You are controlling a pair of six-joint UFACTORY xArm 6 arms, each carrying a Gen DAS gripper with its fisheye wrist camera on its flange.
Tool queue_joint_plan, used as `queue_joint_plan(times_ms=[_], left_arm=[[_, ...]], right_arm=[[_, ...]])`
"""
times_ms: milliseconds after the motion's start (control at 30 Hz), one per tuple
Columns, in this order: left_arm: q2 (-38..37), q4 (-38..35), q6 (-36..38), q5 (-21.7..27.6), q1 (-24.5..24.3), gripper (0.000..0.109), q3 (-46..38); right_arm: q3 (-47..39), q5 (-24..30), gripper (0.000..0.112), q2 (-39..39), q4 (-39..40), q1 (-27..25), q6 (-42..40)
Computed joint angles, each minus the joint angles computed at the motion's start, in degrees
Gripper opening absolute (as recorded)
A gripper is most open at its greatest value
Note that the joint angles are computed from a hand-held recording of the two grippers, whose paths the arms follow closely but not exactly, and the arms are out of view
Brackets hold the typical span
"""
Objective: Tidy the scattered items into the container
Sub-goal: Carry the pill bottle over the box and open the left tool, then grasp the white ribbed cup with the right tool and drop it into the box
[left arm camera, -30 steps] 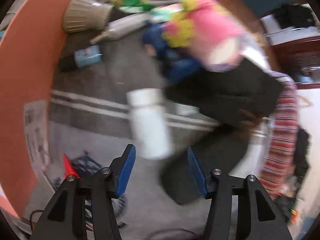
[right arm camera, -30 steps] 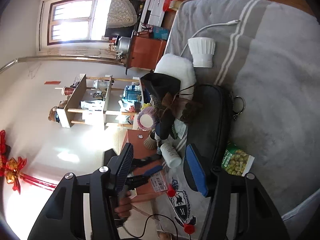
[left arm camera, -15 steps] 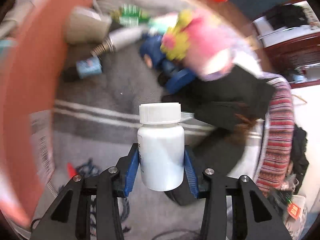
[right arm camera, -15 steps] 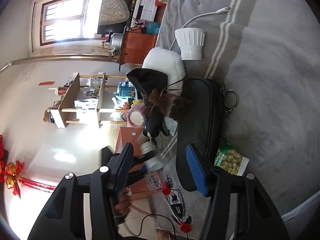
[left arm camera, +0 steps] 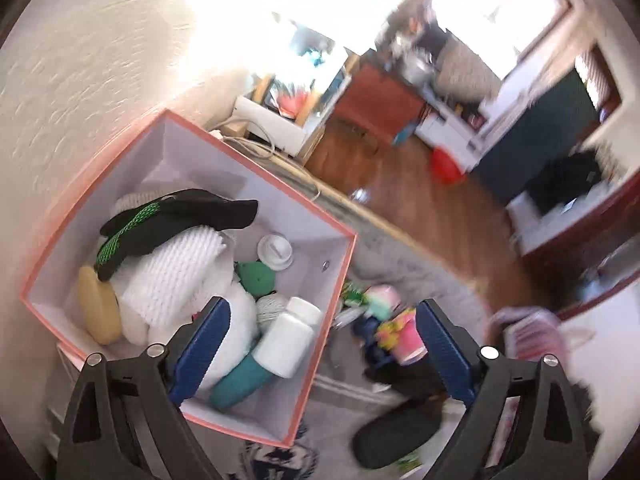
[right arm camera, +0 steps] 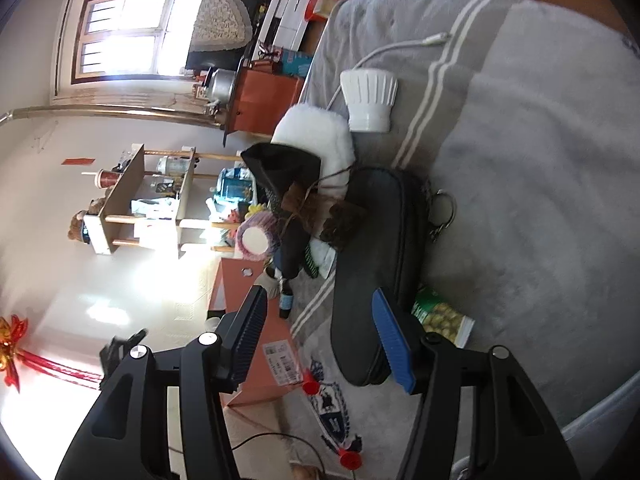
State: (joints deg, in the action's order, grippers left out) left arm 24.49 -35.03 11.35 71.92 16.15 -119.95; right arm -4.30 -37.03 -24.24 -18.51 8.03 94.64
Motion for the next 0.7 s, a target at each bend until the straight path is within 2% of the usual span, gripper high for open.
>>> queue_joint_plan(times_ms=[33, 167, 267, 333, 433, 533, 567, 633, 700], left_arm=[[-1.6, -0.7, 0.1, -1.4, 0.6, 0.098, 3.1], [-9.1, -2.7, 2.3, -9.2, -0.9, 0.098, 20.6], [-6.8, -1.1, -0.6, -8.4, -2.5, 0.098, 20.6], [-6.4, 0.3, -0.9, -11.2, -3.2, 0.098, 20.4], [-6.8, 3.3, -0.2, -16.6, -4.1, 0.098, 21.4], [-5.8, 3.9, 0.9, -17.0, -4.0, 0.098, 21.2], [-5.1, 4.0, 0.6, -16.7, -3.7, 0.098, 20.6], [-3.5, 4.6, -1.4, -16.5, -2.8, 0.098, 18.8], [-2.6, 3.8, -2.3, -15.9, -1.6, 0.098, 17.3]], right_arm=[[-0.3, 0.6, 0.055, 0.2, -0.7, -0.6, 0.3], [-6.4, 4.0, 0.052, 5.1, -14.5, -9.9, 5.7], [-12.3, 7.0, 0.051, 10.7, -22.6, -15.1, 8.9], [-15.8, 7.6, 0.051, 15.0, -25.4, -17.4, 10.0], [-20.0, 7.0, 0.051, 21.7, -19.2, -19.3, 4.7], [-24.2, 5.3, 0.051, 29.3, -15.8, -20.6, 3.3], [-24.6, 1.6, 0.049, 32.3, -12.9, -20.3, 2.0], [-23.8, 0.6, 0.047, 32.2, -7.3, -18.4, -0.8], [-22.9, 2.2, 0.047, 29.9, -7.8, -17.5, 0.9]])
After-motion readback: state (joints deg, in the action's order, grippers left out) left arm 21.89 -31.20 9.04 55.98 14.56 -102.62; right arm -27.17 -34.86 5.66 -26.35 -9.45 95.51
